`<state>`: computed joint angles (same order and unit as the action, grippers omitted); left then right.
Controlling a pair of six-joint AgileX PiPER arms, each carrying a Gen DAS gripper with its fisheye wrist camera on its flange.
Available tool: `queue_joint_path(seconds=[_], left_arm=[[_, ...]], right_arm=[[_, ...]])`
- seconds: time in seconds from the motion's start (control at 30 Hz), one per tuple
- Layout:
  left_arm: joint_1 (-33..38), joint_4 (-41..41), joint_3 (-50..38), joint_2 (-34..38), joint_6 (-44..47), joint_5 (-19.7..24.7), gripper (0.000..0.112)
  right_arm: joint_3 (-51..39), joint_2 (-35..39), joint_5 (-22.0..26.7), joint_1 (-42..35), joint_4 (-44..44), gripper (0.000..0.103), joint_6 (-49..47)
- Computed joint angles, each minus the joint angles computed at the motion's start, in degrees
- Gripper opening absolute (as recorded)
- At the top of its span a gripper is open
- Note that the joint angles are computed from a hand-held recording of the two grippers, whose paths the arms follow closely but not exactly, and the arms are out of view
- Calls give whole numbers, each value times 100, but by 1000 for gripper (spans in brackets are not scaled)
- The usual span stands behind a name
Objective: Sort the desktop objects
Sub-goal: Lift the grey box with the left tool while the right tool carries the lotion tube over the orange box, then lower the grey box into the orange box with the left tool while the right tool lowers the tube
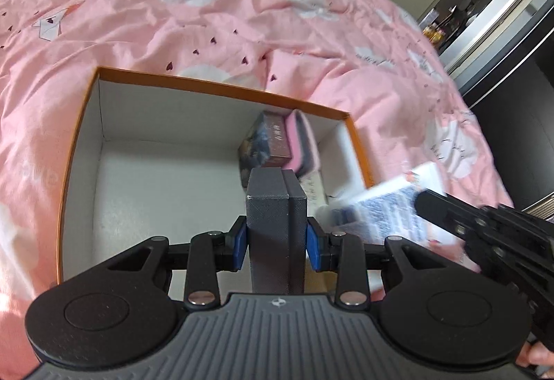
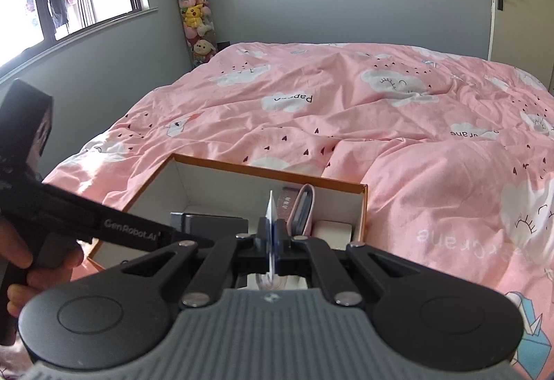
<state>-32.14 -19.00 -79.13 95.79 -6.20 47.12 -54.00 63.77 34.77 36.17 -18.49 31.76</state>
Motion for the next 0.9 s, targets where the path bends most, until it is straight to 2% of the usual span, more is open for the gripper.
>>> queue_joint_path(seconds=[0.17,0.33,0.5,0.7,0.77,0.9], left_arm=[[107,141,-1004,927,-101,524,39],[-32,1072,-1888,1684,-666,805,39],[-17,1142,-2830,2435,-681,1278,39],[-114,1208,-3670,2943,-709,1699,39],[-127,1226,-3776,3007,-724,1714,39],[-31,1030,-3602,2935,-713,1444,41]], right_arm=[[10,183,-204,-433,545,2,-579],[48,441,-452,-822,1279,2,-1333],[41,742,-612,-1088,2021,2,-2123],[11,1014,-710,-1290,2563,2,-2702],[-13,1085,-727,-1332,2739,2,-2884],[2,1128,-747,-1373,2928,2,-3084]])
